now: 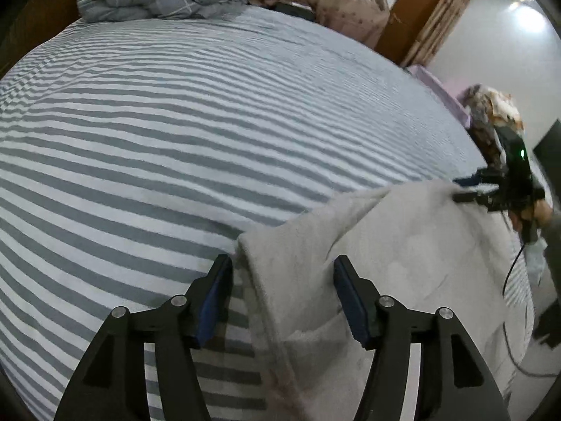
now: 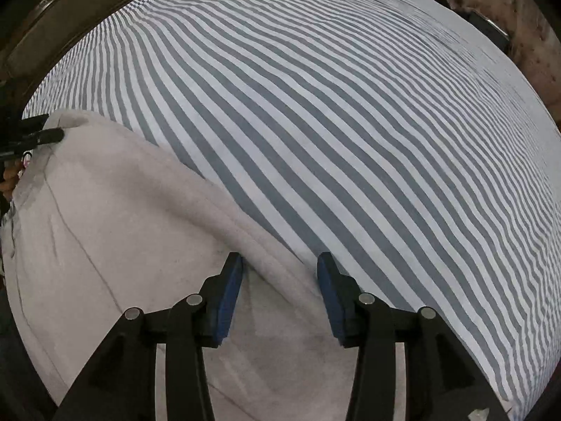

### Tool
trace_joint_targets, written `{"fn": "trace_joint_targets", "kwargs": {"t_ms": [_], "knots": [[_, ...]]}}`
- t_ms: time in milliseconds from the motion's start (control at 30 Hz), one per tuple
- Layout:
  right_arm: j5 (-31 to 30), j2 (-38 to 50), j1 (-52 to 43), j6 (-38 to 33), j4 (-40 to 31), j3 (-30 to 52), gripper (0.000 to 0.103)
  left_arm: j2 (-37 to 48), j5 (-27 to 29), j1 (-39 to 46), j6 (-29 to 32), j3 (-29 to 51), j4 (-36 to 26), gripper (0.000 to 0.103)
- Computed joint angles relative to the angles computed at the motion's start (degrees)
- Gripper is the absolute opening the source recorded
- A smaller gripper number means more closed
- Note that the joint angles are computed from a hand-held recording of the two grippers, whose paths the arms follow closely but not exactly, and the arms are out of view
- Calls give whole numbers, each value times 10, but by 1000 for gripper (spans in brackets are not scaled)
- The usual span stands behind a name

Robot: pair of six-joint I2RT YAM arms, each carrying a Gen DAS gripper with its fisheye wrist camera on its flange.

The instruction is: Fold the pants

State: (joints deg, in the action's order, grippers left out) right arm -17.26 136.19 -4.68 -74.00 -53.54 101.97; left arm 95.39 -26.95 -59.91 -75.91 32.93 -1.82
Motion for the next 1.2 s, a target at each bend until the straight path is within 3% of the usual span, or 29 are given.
{"fn": "trace_joint_targets", "kwargs": {"t_ms": [133, 300, 333, 367, 400, 500, 567, 733, 933, 1100, 1200], "knots": [[11, 10, -8, -27, -5, 12, 42, -12, 19, 13, 6, -29, 50, 67], [16, 32, -6, -6, -12, 33, 49, -11, 43, 55, -7, -56, 134, 68], [13, 30, -4, -2, -7, 30, 42, -10, 40, 57, -18, -56, 139, 67], [10, 27, -3, -4, -12, 28, 34, -9, 38, 59, -25, -50, 129, 59], [4, 18, -4, -5, -14, 18, 17, -3, 31, 57, -33, -26, 86, 56], [0, -33, -9, -15, 28, -50, 8, 7, 2, 31, -37, 28, -10, 52], [-16, -67, -23, -20, 28, -76, 7, -12, -35, 4, -60, 41, -53, 51], [-70, -144, -86, -57, -64, -80, 6, -65, -116, -81, -99, 102, -199, 50], [-99, -240, -222, -191, -205, -114, 6, -65, -188, -227, -208, 222, -400, 49], [-83, -269, -346, -319, -294, -130, 6, 20, -215, -344, -307, 377, -571, 49], [-50, -267, -424, -394, -312, -155, 6, 79, -204, -398, -359, 453, -629, 48]]}}
